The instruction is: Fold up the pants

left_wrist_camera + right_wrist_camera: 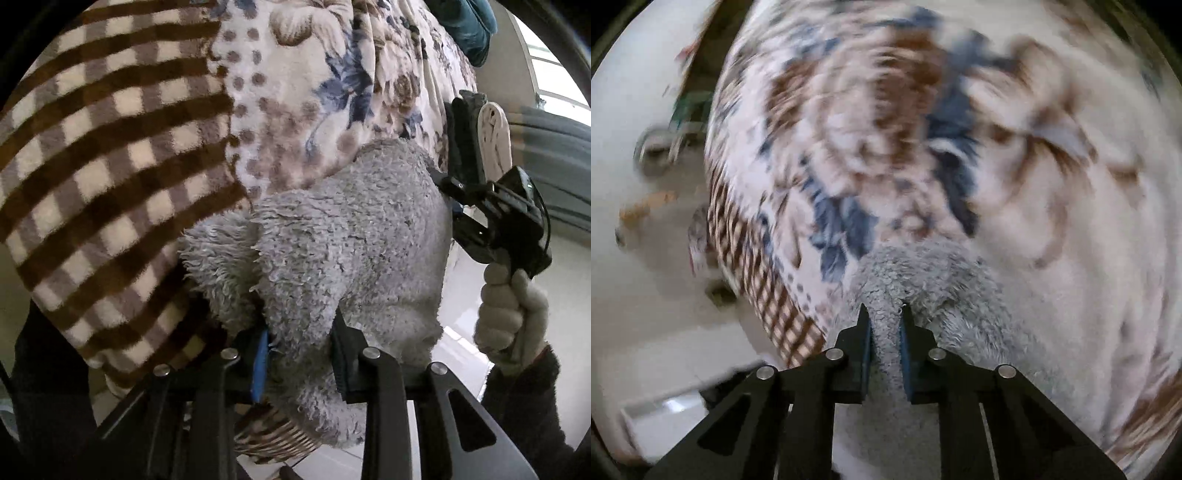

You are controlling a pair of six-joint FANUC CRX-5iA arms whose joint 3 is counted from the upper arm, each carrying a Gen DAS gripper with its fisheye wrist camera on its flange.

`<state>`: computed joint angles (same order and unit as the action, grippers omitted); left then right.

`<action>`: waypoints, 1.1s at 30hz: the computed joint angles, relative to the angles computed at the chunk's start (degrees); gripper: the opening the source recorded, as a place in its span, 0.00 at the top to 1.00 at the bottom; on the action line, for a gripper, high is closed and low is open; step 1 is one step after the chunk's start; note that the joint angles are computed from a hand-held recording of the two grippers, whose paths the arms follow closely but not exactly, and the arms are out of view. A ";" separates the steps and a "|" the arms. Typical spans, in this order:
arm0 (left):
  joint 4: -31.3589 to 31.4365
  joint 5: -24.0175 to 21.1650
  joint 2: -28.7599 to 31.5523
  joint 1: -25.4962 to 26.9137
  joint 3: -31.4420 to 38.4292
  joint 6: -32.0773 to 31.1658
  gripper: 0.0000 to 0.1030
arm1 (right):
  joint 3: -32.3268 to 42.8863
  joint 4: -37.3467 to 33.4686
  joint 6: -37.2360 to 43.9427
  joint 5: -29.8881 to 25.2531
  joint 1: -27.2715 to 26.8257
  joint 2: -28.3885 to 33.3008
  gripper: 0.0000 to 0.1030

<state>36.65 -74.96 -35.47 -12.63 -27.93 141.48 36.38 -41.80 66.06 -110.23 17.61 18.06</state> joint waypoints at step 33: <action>25.69 20.32 -9.80 3.84 -21.25 -8.53 0.46 | -2.80 -8.03 -4.48 0.31 -3.70 -0.28 0.47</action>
